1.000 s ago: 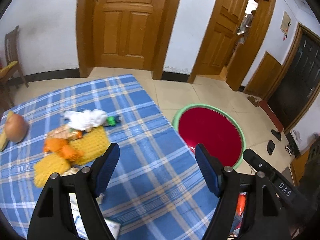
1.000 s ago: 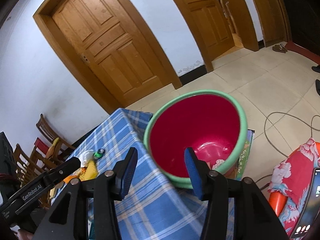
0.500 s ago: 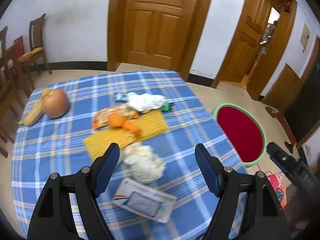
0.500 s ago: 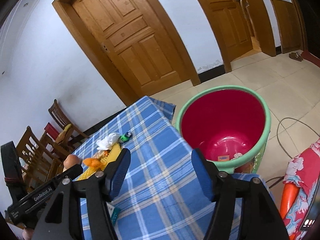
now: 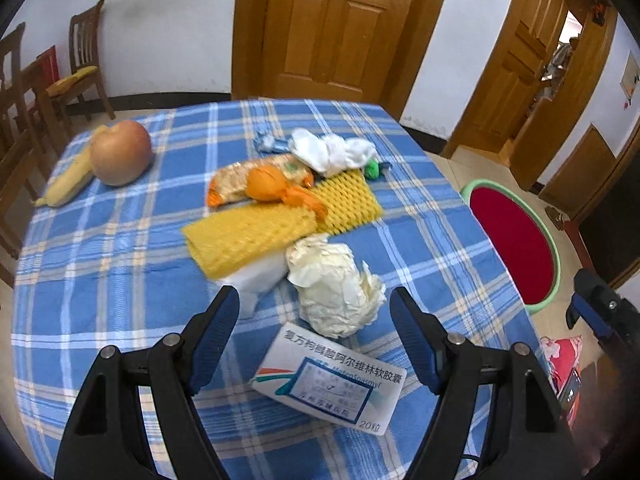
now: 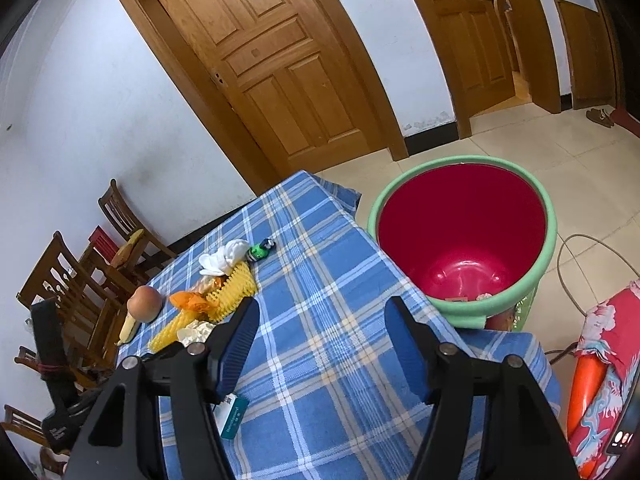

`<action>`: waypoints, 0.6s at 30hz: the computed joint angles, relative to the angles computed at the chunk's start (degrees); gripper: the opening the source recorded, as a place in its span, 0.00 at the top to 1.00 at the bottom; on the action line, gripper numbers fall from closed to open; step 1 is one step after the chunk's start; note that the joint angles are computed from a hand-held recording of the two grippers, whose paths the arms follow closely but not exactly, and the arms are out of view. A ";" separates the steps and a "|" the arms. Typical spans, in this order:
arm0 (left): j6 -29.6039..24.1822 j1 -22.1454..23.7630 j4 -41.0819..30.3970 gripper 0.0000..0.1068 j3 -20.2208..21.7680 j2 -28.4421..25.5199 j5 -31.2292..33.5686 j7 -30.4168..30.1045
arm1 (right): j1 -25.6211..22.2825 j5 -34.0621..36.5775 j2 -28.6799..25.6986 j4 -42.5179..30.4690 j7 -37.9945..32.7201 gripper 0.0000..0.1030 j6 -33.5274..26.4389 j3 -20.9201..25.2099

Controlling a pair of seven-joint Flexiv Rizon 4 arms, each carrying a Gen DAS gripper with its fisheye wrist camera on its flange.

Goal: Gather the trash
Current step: 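Grasp the crumpled white paper with the left tool and lift it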

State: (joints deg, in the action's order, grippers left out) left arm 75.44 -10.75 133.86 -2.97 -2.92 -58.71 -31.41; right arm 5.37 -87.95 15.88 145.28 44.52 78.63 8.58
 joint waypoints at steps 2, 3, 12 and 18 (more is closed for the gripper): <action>0.81 -0.08 -0.35 0.28 -0.29 -1.43 1.80 -1.33 | 0.05 0.50 -0.03 0.16 -0.31 0.34 -0.14 0.13; 1.16 -0.01 -0.40 0.28 -0.51 -1.84 2.01 -1.49 | 0.04 0.66 -0.09 0.16 -0.40 0.34 -0.12 0.14; 0.82 0.72 -1.12 0.42 -2.91 -3.95 -3.30 2.09 | -0.44 -0.31 -1.38 0.44 0.60 0.33 1.56 -0.51; -0.82 -0.70 -1.01 0.61 -2.77 -2.79 -9.27 7.83 | -0.51 -1.35 -1.85 0.61 1.47 0.33 2.64 -1.07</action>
